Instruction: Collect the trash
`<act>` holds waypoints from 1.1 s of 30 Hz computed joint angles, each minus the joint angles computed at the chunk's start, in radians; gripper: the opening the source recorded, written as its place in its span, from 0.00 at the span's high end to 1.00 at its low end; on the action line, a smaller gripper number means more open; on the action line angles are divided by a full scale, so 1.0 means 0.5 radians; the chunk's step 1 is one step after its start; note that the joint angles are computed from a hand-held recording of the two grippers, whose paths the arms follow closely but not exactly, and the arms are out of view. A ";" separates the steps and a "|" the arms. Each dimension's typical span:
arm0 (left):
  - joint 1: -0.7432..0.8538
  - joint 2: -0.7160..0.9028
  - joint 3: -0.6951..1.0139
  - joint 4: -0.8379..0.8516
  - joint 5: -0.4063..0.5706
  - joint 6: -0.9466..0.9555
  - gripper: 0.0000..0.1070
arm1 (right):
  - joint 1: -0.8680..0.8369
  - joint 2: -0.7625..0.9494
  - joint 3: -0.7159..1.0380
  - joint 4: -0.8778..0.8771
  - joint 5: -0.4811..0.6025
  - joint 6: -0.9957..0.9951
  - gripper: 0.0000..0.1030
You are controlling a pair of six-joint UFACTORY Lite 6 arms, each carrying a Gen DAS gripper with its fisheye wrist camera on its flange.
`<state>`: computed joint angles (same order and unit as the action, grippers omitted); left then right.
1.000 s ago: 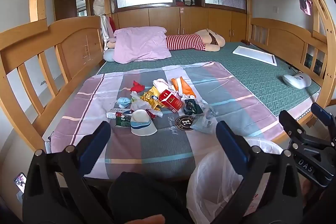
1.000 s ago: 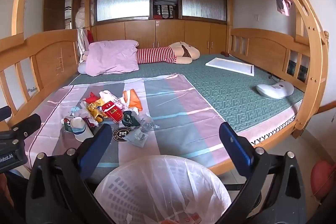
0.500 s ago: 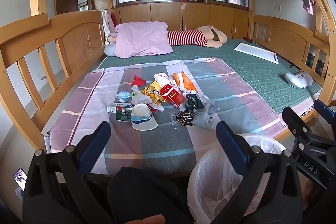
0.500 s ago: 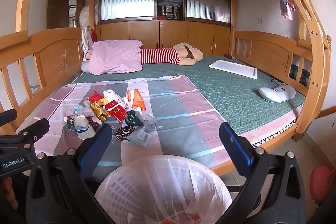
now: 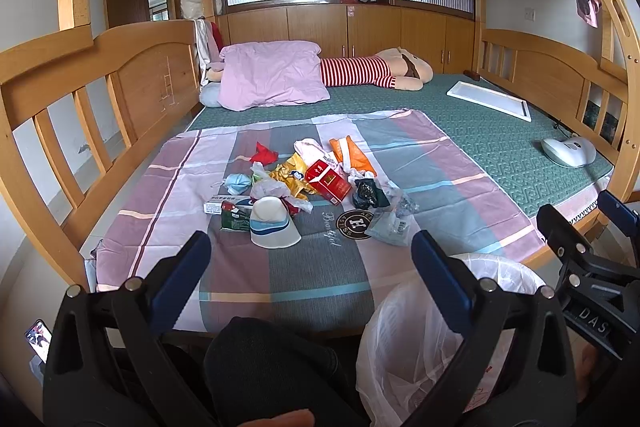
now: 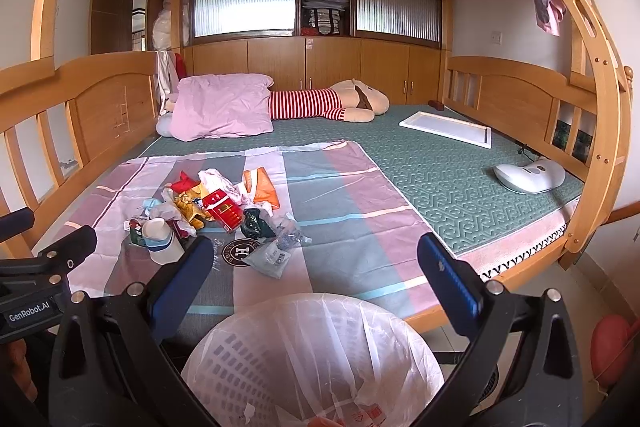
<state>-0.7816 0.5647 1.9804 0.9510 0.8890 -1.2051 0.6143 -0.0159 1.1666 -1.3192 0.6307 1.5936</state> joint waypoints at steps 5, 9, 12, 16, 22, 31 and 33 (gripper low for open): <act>0.001 0.001 -0.003 0.004 -0.005 -0.003 0.07 | 0.004 0.003 0.000 0.000 0.001 0.007 0.03; -0.003 0.003 0.001 0.004 0.002 -0.005 0.07 | 0.008 0.006 0.001 -0.003 0.006 0.014 0.03; -0.007 0.007 0.007 0.007 0.009 -0.006 0.07 | 0.007 0.007 0.003 0.005 0.001 0.006 0.03; -0.010 -0.032 -0.054 0.030 0.000 -0.033 0.07 | 0.008 0.012 -0.002 0.003 -0.009 0.020 0.03; -0.010 -0.035 -0.060 0.031 -0.002 -0.033 0.07 | 0.003 0.006 -0.009 0.019 -0.025 0.015 0.03; -0.006 -0.071 -0.116 0.032 -0.013 -0.041 0.07 | -0.011 0.019 0.008 0.044 -0.051 -0.012 0.03; -0.001 -0.085 -0.136 0.032 -0.018 -0.044 0.07 | -0.009 0.021 0.012 0.048 -0.050 -0.015 0.03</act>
<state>-0.7819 0.5220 1.9125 0.9669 0.8798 -1.2272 0.6096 -0.0054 1.1726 -1.2953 0.6057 1.5859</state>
